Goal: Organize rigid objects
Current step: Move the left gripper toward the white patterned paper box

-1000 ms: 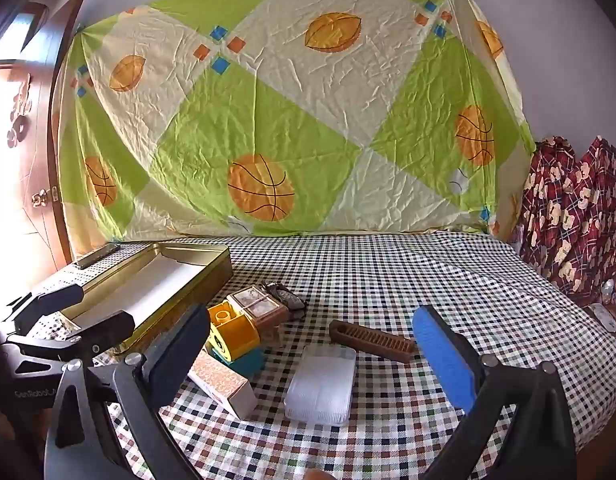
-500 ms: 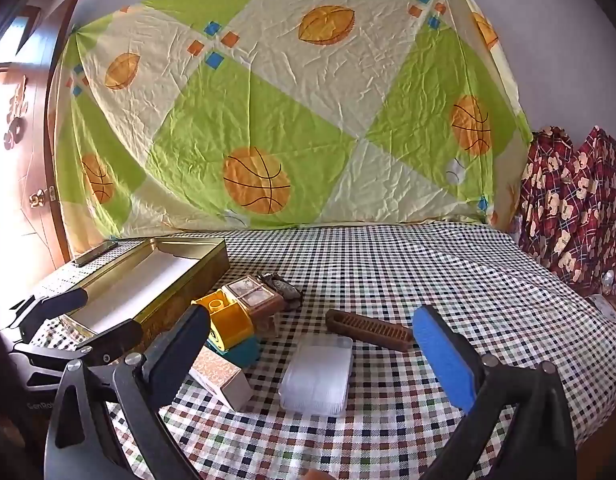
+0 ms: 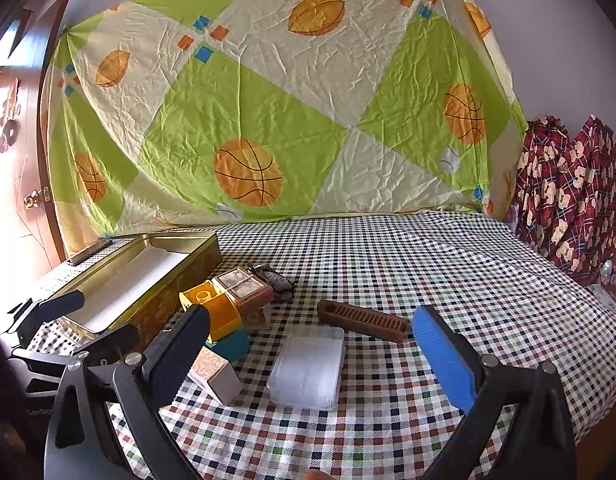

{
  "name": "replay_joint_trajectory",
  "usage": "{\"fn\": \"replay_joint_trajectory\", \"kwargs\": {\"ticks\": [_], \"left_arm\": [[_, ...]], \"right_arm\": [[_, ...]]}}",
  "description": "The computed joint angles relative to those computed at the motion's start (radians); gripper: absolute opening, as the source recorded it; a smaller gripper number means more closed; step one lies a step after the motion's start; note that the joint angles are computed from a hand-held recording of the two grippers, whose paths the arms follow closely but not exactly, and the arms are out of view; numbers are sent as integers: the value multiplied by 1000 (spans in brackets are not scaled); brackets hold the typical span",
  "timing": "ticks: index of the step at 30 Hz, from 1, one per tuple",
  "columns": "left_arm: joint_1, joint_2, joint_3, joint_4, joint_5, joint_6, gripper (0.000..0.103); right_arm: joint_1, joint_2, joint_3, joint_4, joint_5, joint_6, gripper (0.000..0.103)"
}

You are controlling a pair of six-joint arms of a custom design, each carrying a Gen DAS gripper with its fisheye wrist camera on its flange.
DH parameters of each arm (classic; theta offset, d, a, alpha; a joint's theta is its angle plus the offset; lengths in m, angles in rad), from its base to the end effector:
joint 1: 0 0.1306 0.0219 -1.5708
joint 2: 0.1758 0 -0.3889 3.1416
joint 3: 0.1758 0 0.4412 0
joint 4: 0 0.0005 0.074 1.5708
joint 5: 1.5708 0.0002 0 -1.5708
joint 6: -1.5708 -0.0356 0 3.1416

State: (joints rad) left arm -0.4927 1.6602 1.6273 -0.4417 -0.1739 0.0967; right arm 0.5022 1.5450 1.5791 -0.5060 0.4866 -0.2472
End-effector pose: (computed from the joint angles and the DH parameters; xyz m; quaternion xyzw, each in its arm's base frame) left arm 0.5857 -0.3080 0.4414 0.1229 0.8426 -0.0799 0.5182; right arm 0.5472 0.2809 0.4821 0.0195 0.8370 -0.0057 0.5469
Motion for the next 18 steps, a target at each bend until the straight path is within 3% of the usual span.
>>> {"fn": "replay_joint_trajectory", "kwargs": {"ticks": [18], "left_arm": [[-19,32,33,-31,11,-18,103]], "right_arm": [[-32,9,7,-47,-9,-48,102]]}}
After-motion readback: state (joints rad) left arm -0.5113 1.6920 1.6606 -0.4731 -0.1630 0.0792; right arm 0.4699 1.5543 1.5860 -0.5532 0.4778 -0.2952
